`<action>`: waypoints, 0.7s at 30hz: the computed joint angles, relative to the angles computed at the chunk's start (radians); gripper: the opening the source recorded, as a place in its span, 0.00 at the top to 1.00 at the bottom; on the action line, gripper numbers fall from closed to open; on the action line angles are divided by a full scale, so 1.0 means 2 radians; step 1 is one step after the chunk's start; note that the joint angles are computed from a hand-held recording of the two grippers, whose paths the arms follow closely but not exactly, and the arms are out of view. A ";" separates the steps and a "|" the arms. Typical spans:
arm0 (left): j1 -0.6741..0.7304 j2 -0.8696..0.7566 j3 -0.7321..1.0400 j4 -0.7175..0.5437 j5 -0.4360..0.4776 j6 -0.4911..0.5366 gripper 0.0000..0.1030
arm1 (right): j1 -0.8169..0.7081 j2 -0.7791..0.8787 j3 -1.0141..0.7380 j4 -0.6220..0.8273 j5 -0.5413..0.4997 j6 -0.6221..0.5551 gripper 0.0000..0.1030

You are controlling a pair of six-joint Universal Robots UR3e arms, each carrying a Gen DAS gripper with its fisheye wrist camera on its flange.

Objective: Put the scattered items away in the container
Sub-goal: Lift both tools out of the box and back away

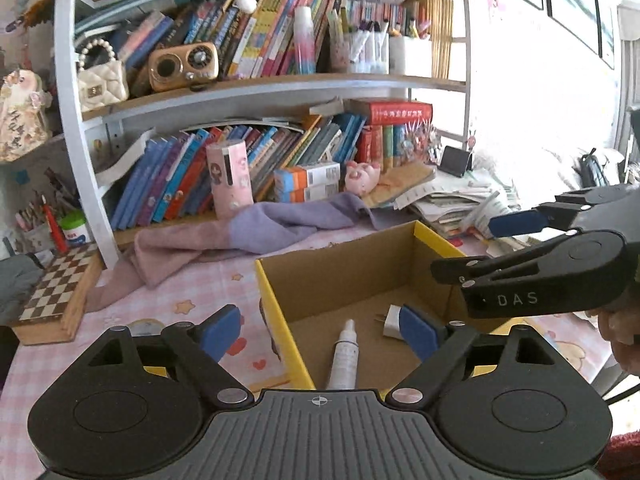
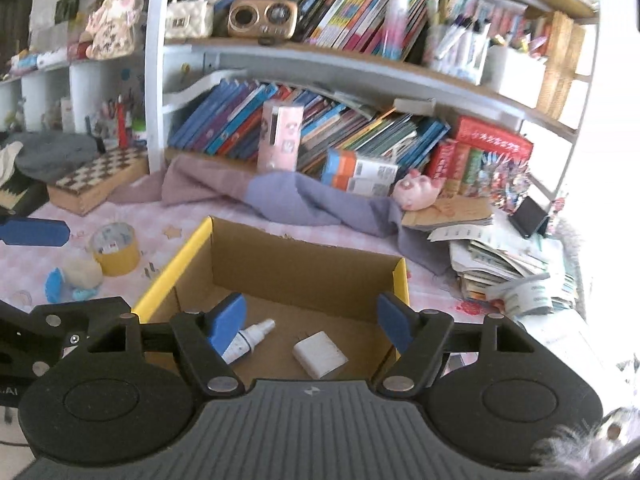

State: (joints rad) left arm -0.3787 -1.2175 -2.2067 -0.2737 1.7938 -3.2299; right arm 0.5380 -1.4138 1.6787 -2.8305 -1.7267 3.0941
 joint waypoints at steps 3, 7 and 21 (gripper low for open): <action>0.009 0.055 -0.032 -0.020 -0.015 -0.001 0.14 | 0.039 -0.010 0.022 -0.021 -0.051 0.026 0.28; 0.018 0.144 -0.076 -0.064 -0.028 -0.006 0.14 | 0.104 -0.017 0.050 -0.044 -0.133 0.070 0.28; -0.004 0.437 -0.150 -0.280 -0.014 -0.035 0.14 | 0.324 0.014 0.073 0.018 -0.393 0.304 0.20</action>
